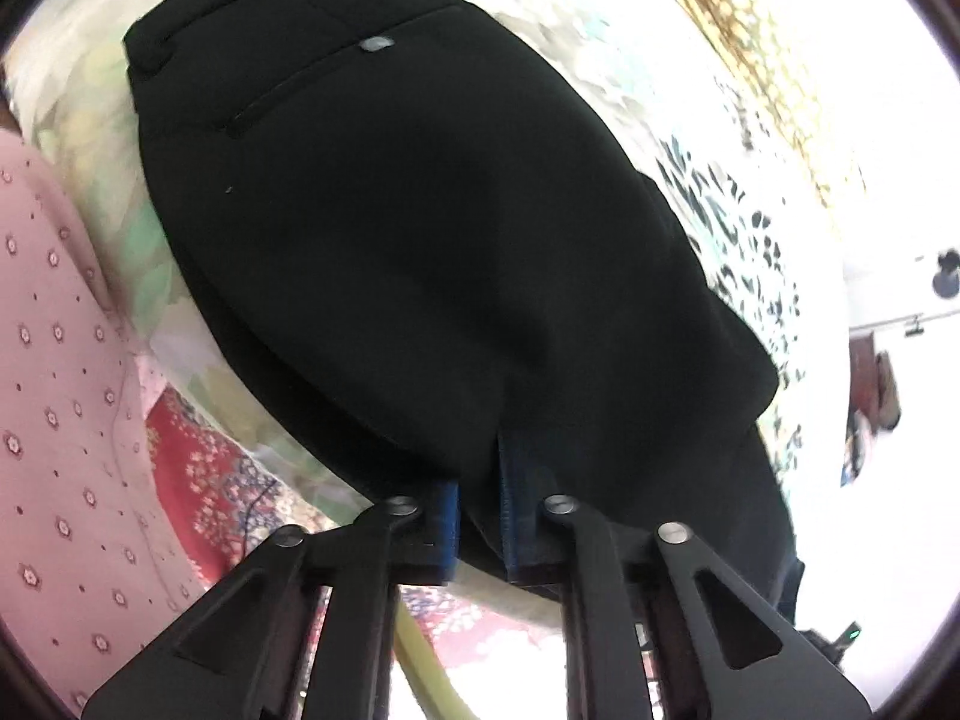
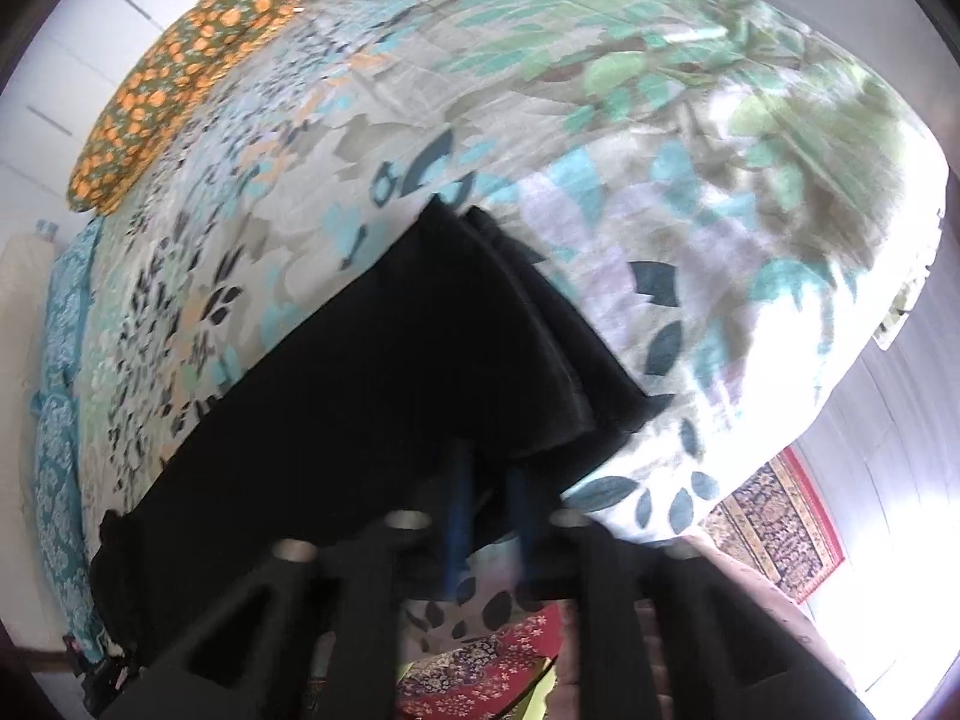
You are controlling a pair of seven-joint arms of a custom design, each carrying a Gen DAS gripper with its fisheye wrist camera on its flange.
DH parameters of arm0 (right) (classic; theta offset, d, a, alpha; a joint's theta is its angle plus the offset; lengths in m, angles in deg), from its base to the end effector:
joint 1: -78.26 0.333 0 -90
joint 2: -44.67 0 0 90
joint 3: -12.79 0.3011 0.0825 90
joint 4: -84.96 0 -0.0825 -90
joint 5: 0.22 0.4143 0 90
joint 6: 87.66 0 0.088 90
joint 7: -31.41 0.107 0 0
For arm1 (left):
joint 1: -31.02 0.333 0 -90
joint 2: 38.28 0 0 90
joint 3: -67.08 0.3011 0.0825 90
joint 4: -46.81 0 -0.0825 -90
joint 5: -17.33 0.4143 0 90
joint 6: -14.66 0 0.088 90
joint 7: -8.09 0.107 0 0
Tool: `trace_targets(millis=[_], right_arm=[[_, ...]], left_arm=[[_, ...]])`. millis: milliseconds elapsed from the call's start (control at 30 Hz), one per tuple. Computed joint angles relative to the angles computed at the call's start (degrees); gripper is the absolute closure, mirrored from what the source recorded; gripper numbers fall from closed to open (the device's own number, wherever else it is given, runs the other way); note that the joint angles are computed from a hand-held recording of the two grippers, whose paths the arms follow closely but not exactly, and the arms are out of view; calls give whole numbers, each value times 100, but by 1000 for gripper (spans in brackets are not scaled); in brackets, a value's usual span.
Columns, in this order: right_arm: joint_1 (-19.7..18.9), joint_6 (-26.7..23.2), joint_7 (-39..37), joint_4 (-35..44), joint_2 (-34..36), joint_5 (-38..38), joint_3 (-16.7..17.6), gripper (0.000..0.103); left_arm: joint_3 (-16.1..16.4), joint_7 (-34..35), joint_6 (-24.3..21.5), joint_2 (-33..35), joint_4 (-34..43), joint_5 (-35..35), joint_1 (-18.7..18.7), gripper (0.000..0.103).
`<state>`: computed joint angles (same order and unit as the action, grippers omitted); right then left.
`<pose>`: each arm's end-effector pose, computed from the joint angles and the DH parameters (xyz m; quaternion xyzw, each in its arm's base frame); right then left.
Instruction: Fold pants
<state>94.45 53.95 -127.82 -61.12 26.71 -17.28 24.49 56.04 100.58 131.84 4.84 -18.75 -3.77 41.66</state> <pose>0.4190 0.2199 0.3674 -0.1643 0.9709 -0.0790 0.1555 0.7887 0.0188 0.3622 0.7373 -0.6300 0.2208 0.1037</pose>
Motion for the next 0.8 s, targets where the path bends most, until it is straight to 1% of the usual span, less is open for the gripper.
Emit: trace_targets(millis=[33,133,233,333,400,467,533,567,600,633,667,700,733,800], right_arm=[[10,-39,-31,25,31,33,-12,97],[24,-238,-83,129,86,39,-11,97],[53,-335,-71,143,100,87,-35,97],[82,-366,-132,154,152,213,-92,97],[103,-491,-238,270,239,264,-112,97],[137,-624,-327,355,271,309,-124,97],[165,-675,-372,361,244,389,-146,96],[175,-644,-359,326,200,433,-153,91],[204,-617,-396,277,128,548,-177,86],[227,-579,-398,182,-19,634,-179,71],[196,-575,-241,77,-223,524,-89,61],[155,-788,-78,72,-404,362,39,60],[138,-1163,-41,159,-516,247,126,60],[89,-1854,-35,400,-620,-101,277,60]], left_arm=[[9,-56,-38,45,71,-3,0,97],[57,6,59,-98,-99,145,-61,98],[141,37,83,-203,-185,413,-194,98],[202,-36,-137,-1,102,633,-300,97],[206,-115,-258,117,269,695,-320,96],[198,-92,-251,94,249,753,-330,95],[247,-115,-427,137,388,916,-396,87],[295,-208,-494,127,414,1038,-474,79],[359,-292,-558,82,423,1168,-521,69],[386,-324,-529,-47,304,1237,-521,65],[358,-277,-447,-192,142,1213,-469,56],[322,-185,-287,-404,-86,1161,-404,53],[315,-130,-140,-552,-247,1143,-380,51],[298,-42,235,-700,-374,1087,-361,41]])
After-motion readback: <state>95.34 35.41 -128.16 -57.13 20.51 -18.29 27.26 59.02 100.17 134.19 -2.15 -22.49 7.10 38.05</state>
